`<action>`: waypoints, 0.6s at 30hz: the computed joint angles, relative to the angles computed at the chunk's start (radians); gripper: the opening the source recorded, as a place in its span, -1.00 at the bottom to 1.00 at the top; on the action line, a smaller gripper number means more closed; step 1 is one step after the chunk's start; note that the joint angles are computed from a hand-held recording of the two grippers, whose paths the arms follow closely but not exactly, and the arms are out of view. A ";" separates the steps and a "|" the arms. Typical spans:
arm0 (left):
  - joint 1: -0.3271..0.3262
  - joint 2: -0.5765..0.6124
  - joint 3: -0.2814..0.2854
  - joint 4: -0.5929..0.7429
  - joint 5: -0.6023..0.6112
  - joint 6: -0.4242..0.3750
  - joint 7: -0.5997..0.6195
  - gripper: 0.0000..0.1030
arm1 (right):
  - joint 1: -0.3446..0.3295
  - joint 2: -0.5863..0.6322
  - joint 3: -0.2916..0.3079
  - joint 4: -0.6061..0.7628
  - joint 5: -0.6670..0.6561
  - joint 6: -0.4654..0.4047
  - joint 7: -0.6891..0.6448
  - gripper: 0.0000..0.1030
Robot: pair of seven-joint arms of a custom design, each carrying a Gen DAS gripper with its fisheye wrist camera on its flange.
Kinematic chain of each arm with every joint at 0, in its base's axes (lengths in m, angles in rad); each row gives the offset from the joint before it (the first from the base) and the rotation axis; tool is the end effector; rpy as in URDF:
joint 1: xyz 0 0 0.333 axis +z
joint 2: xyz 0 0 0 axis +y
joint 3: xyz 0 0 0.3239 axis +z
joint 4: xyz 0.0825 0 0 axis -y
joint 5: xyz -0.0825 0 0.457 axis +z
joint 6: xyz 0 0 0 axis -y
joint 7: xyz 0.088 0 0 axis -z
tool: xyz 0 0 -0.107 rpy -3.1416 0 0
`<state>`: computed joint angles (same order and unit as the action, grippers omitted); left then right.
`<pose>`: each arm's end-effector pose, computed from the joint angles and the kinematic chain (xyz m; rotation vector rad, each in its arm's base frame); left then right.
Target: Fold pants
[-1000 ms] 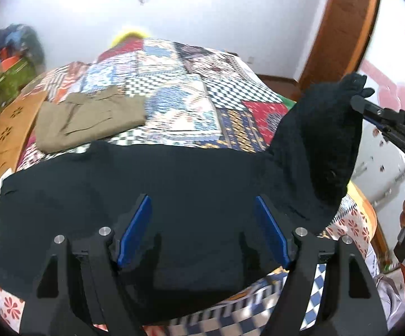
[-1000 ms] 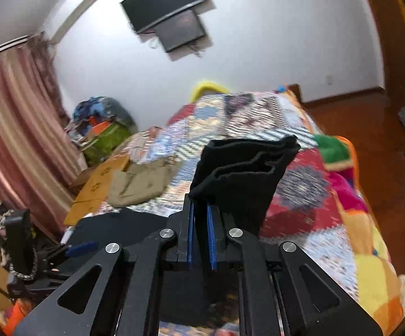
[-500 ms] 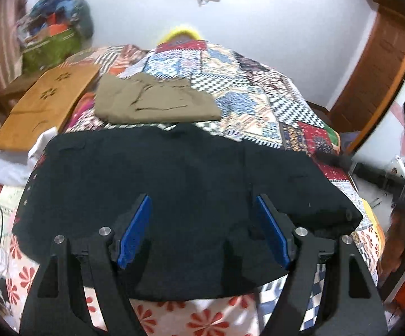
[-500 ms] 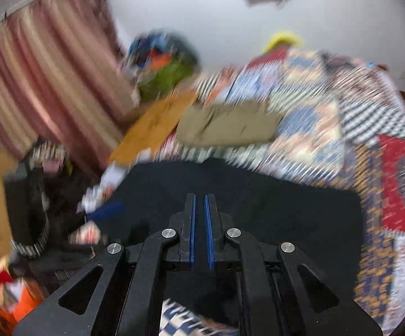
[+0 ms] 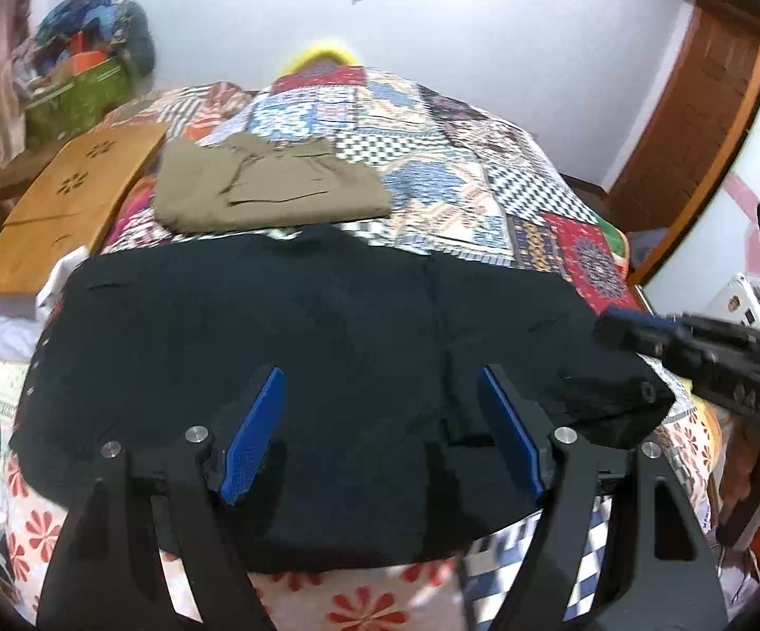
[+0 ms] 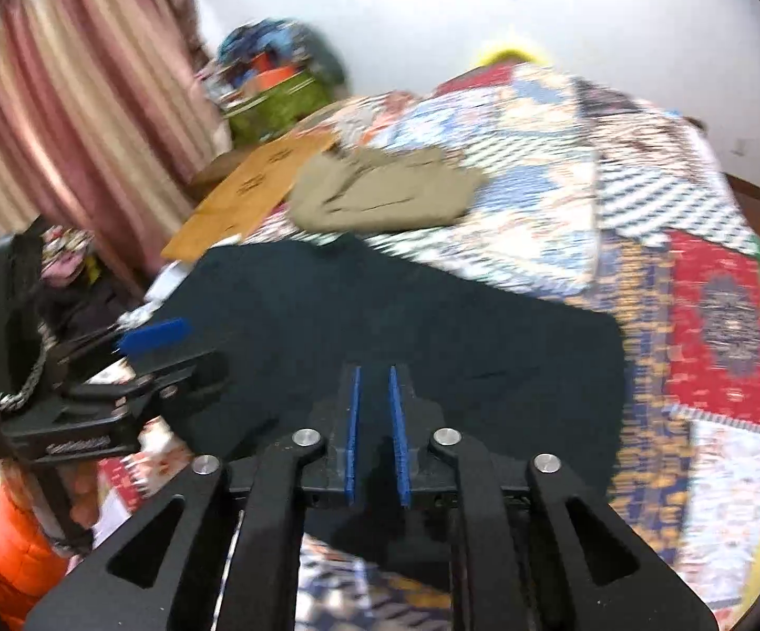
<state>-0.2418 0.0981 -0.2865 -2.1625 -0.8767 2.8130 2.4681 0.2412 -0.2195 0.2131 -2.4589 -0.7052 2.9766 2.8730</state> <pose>0.5712 -0.2881 0.3631 -1.2568 2.5436 -1.0529 0.4716 0.2813 0.4107 -1.5376 1.8409 -0.4272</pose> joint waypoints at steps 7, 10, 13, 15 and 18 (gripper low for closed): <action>-0.051 0.083 0.000 0.040 0.218 -0.027 -0.159 0.47 | 0.092 -0.031 -0.083 -0.092 0.220 -0.088 -0.180 -0.61; -0.065 0.116 0.010 0.042 0.350 -0.025 -0.257 0.47 | 0.082 -0.040 -0.060 -0.130 0.244 -0.064 -0.194 -0.61; -0.033 0.135 -0.015 0.041 0.326 -0.021 -0.249 0.61 | 0.085 -0.047 -0.058 -0.140 0.272 -0.062 -0.212 -0.61; -0.019 0.143 -0.023 0.049 0.318 -0.039 -0.250 0.65 | 0.094 -0.044 -0.062 -0.132 0.296 -0.075 -0.241 -0.61; -0.011 0.137 -0.023 0.053 0.325 -0.067 -0.264 0.65 | 0.098 -0.048 -0.061 -0.121 0.312 -0.099 -0.269 -0.61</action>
